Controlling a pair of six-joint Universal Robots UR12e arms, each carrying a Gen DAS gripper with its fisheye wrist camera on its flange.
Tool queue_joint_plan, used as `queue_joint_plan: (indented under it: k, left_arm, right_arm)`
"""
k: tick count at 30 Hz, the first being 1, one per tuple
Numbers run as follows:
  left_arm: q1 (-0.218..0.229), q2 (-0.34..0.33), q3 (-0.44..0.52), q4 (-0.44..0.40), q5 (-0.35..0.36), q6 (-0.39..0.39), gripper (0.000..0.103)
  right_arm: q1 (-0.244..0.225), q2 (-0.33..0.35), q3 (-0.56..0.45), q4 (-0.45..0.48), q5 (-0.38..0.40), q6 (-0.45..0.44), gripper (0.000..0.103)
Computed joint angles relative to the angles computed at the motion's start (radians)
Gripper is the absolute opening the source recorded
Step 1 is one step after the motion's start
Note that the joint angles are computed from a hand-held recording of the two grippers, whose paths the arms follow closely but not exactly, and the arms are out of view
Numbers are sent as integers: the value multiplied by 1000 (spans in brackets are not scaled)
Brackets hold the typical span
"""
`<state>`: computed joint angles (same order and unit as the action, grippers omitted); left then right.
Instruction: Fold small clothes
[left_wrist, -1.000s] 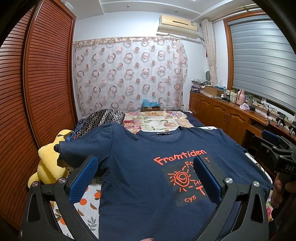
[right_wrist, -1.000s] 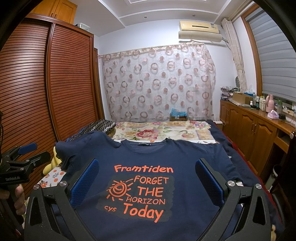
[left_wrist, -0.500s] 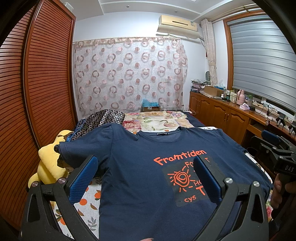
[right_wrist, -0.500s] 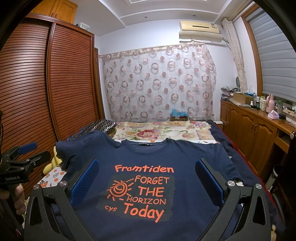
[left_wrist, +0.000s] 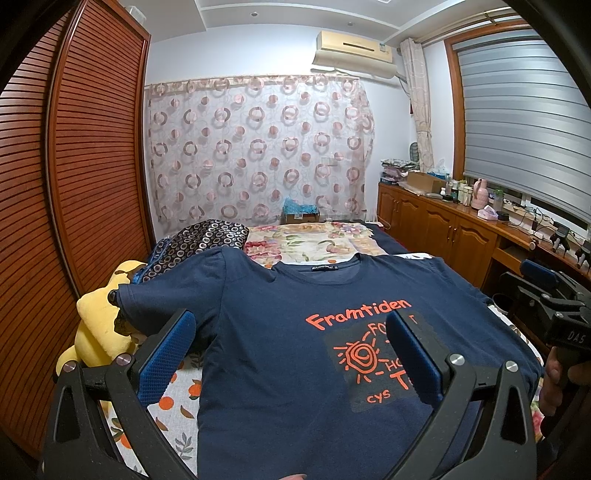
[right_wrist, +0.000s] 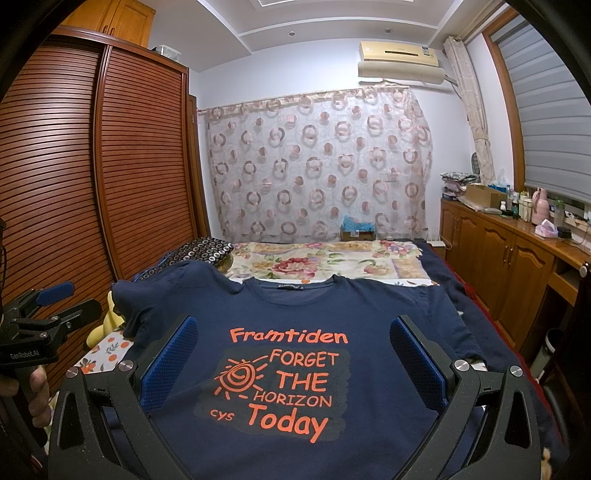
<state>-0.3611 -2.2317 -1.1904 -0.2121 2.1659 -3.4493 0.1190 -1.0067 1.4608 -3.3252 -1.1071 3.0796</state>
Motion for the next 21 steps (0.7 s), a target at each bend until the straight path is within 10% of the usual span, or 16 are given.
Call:
queue_joint_plan:
  k: [21]
  left_arm:
    - [-3,2,3,-17,16,-9,103]
  right_arm:
    - [0,5,-6,13,16,-6,103]
